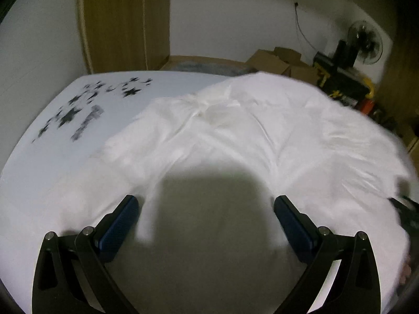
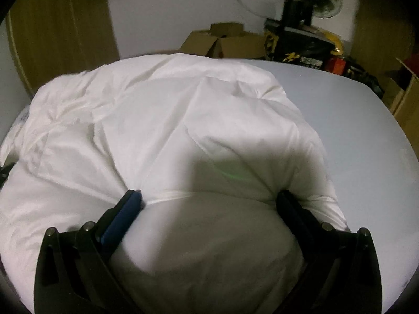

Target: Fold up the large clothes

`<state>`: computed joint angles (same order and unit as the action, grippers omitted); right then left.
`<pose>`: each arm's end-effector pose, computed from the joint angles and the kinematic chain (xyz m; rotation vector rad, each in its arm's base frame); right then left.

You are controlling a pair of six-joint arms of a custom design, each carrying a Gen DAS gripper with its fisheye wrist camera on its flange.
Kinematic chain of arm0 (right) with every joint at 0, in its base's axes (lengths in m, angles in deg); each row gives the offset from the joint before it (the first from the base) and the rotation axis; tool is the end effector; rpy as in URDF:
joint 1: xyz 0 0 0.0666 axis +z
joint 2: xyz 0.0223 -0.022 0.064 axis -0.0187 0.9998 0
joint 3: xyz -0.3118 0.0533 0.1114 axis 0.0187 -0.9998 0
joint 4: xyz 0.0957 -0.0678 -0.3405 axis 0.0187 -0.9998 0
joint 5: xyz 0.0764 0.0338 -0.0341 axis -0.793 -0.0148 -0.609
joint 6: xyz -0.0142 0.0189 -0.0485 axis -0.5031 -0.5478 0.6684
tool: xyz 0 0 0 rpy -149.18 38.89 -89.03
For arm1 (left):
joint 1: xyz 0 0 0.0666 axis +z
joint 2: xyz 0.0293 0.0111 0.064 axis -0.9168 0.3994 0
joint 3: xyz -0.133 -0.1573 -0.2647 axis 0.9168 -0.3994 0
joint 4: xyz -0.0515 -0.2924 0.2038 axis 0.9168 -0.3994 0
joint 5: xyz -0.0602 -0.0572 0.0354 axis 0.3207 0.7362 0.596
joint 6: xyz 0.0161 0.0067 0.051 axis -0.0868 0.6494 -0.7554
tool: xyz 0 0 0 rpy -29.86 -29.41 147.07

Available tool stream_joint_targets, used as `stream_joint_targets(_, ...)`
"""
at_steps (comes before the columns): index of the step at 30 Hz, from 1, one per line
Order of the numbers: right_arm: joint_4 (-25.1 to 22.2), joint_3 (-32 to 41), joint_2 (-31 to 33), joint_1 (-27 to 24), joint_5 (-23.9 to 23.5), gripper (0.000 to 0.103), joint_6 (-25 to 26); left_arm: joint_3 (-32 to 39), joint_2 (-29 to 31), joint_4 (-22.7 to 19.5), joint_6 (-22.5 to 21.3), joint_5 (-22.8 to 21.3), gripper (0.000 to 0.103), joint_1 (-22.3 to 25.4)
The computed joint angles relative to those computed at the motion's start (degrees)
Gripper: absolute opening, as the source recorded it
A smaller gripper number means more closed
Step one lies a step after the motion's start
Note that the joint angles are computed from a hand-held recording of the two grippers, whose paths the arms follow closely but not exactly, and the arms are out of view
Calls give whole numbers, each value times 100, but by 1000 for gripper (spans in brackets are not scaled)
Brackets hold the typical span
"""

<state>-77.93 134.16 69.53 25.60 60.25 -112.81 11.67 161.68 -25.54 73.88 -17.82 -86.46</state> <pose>0.3730 0.1682 0.3038 0.5400 2.4622 -0.1841 0.5159 -0.1897 0.3289 0.2736 2.4266 -0.2614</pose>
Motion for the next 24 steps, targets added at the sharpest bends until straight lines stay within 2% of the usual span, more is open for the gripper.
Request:
stream_joint_targets(1, -271, 117, -68, 16, -95, 103, -234, -304, -365, -37, -62, 97, 103, 87)
stream_joint_targets(2, -254, 84, -252, 105, -15, 103, -506, -625, -737, -16, -139, 208, 103, 185)
stream_joint_targets(4, -255, 218, -418, 377, 459, 102, -925, -1161, -1367, 16, -237, 474, 103, 378)
stream_joint_targets(5, -266, 448, -323, 498, 603, 95, -907, -1357, -1615, -26, -245, 598, 103, 460)
stream_joint_targets(6, -345, 802, -89, 563, 606, 85, -784, -1593, -1900, -83, -232, 774, 103, 569)
stream_joint_targets(8, -583, 1520, 450, 516, 268, 29, -619, -2016, -2405, -279, -179, 1202, 103, 790)
stream_joint_targets(9, -520, 1840, 724, 452, -109, 19, -570, -2235, -2660, -401, -152, 1459, 103, 930)
stream_joint_targets(10, -261, 2024, 947, 398, -293, 12, -503, -2412, -2870, -510, -133, 1628, 103, 1045)
stream_joint_targets(11, -290, 2459, 1352, 282, -526, 12, -457, -2643, -3129, -581, -93, 1760, 103, 1177)
stream_joint_targets(14, -225, 3272, 2157, 87, -704, 12, -261, -3220, -3769, -718, -22, 1966, 103, 1497)
stream_joint_targets(16, -435, 3723, 2683, -99, -1198, 12, -249, -3406, -3972, -809, 52, 2093, 103, 1721)
stream_joint_targets(17, -731, 3946, 2972, -158, -1628, 11, -327, -3477, -4060, -848, 83, 2198, 103, 1859)
stream_joint_targets(18, -798, 4004, 3155, -211, -1930, 10, -236, -3545, -4132, -853, 93, 2293, 103, 1977)
stream_joint_targets(21, -1000, 3939, 2929, -122, -1913, 10, -254, -3639, -4191, -781, 120, 2371, 103, 2183)
stream_joint_targets(22, -871, 3729, 2701, -30, -1747, 10, -266, -3678, -4219, -782, 114, 2412, 103, 2226)
stream_joint_targets(23, -520, 3230, 2203, 201, -1396, 10, -256, -3682, -4188, -781, 126, 2474, 103, 2245)
stream_joint_targets(24, -447, 2913, 1889, 383, -1209, 10, -316, -3656, -4110, -782, 140, 2556, 103, 2247)
